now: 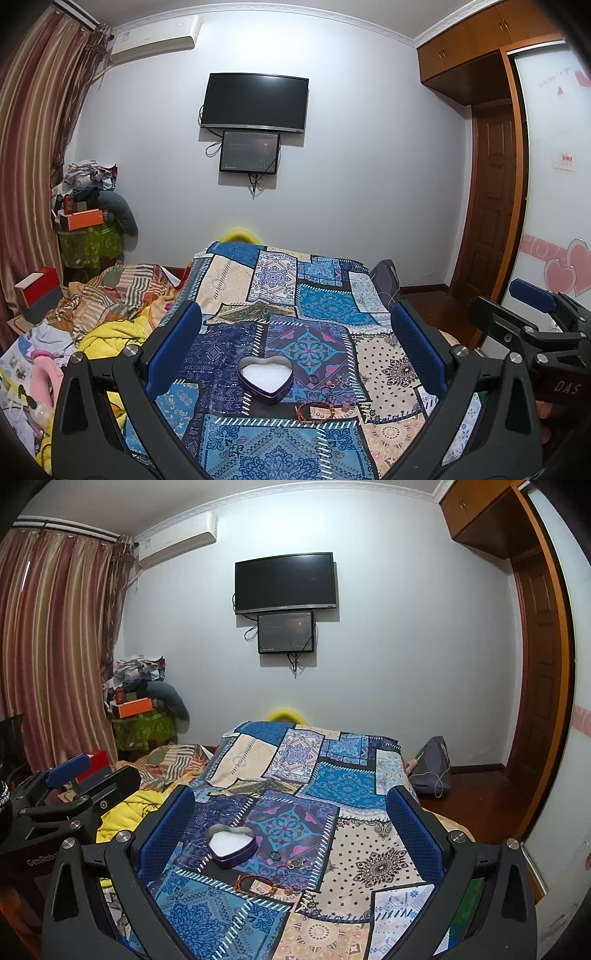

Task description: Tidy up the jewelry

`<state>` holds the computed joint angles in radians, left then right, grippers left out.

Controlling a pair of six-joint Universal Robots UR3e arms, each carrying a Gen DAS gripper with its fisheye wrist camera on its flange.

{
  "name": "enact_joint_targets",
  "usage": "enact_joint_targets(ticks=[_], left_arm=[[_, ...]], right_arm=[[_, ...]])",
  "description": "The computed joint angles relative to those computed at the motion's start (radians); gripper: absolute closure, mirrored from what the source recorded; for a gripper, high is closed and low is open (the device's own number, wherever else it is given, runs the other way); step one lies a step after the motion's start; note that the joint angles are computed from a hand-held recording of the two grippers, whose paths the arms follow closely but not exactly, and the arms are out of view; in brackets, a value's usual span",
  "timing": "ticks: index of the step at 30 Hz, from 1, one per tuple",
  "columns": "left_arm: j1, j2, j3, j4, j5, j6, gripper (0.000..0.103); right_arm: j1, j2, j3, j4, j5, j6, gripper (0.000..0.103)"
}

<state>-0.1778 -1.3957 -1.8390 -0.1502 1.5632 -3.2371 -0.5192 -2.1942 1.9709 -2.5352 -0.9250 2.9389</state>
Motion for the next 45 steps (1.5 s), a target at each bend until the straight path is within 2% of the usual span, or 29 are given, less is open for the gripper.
enact_joint_targets(ticks=[7,14,18,25,32,36,40,44,45], left_arm=[[0.004,-0.01,0.004,-0.005,-0.004,0.001,0.0],[0.014,-0.054,0.035,-0.032,-0.013,0.014,0.0],[0.025,-0.111,0.067,-0.064,-0.027,0.016,0.0],[0.029,-0.236,0.121,-0.118,0.01,0.005,0.0],[0.072,-0.343,0.158,-0.192,-0.049,0.022,0.0],[0.079,-0.416,0.169,-0.228,-0.078,0.054,0.002],[0.072,-0.476,0.199,-0.294,-0.098,0.087,0.015],[0.08,-0.536,0.235,-0.341,-0.157,0.097,0.025],[0.081,-0.551,0.247,-0.356,-0.176,0.102,0.03]], right_arm=[[0.023,0.045,0.002,-0.023,-0.026,-0.004,0.0],[0.104,0.16,-0.004,-0.082,-0.131,-0.005,0.0],[0.138,0.245,-0.005,-0.096,-0.197,-0.01,0.0],[0.177,0.392,-0.027,-0.095,-0.297,-0.024,0.0],[0.214,0.526,-0.052,-0.079,-0.359,-0.075,0.001],[0.206,0.581,-0.07,-0.037,-0.331,-0.103,0.01],[0.197,0.631,-0.103,0.03,-0.275,-0.128,0.023],[0.208,0.674,-0.129,0.072,-0.243,-0.158,0.041],[0.208,0.679,-0.132,0.089,-0.229,-0.171,0.045]])
